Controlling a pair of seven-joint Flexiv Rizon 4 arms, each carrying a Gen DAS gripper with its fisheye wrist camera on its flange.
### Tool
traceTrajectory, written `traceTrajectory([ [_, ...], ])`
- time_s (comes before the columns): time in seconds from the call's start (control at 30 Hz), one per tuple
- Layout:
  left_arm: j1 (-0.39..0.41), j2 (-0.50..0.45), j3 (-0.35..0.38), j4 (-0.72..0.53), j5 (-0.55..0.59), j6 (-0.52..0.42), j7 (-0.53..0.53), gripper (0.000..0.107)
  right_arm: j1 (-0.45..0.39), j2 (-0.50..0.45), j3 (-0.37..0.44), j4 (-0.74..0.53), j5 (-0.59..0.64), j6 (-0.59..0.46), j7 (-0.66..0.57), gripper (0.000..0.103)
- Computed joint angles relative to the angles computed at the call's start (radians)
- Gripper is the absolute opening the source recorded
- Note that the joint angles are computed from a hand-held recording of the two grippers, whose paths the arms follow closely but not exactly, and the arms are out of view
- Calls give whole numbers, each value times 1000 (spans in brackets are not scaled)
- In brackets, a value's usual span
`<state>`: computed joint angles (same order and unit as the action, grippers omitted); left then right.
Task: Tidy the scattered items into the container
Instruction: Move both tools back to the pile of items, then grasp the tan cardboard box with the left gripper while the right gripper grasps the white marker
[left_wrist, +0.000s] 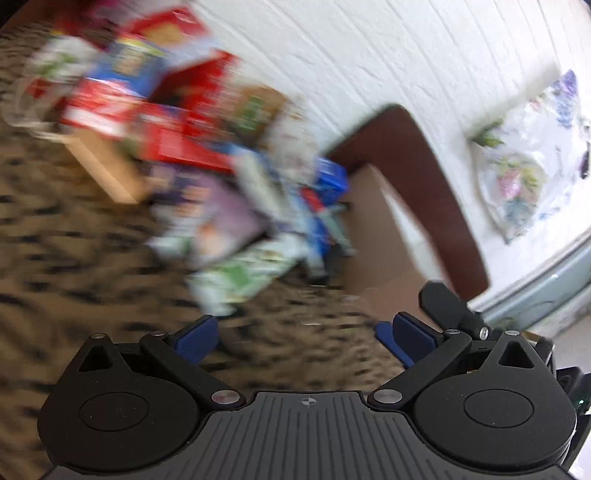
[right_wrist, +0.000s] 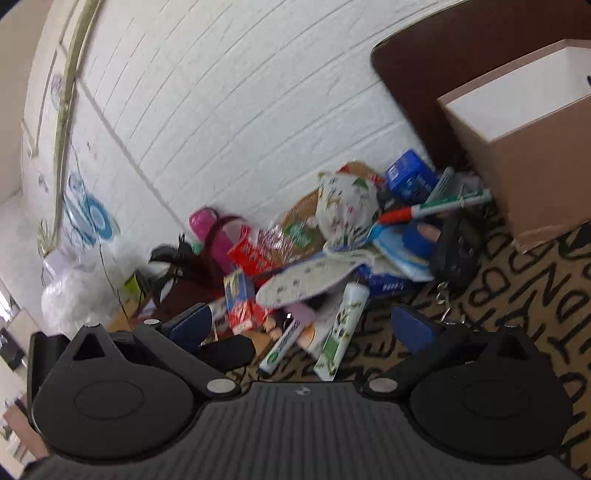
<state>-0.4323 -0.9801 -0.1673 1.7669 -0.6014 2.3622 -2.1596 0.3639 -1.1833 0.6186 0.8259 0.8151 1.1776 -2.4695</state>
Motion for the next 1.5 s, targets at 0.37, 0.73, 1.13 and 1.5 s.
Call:
traceTrajectory([
  [0.37,0,74,75,149,-275,-34,59,103,154,-20,-90,8,-211,-3,18,103],
  [0.73,-49,-60,-21,-325,-1053,3,1078,83,236,-109,-168,-147,-380,-84,243,70],
  [1.13,67,-121,-216,-427,-992,153,1220,66,270,-169,-206,-261,-386,-119,338,45],
  [1.5,68,39,-181,-47,-685,-43,894,43,154,-59,-133,-24,-361,-44,277,18],
])
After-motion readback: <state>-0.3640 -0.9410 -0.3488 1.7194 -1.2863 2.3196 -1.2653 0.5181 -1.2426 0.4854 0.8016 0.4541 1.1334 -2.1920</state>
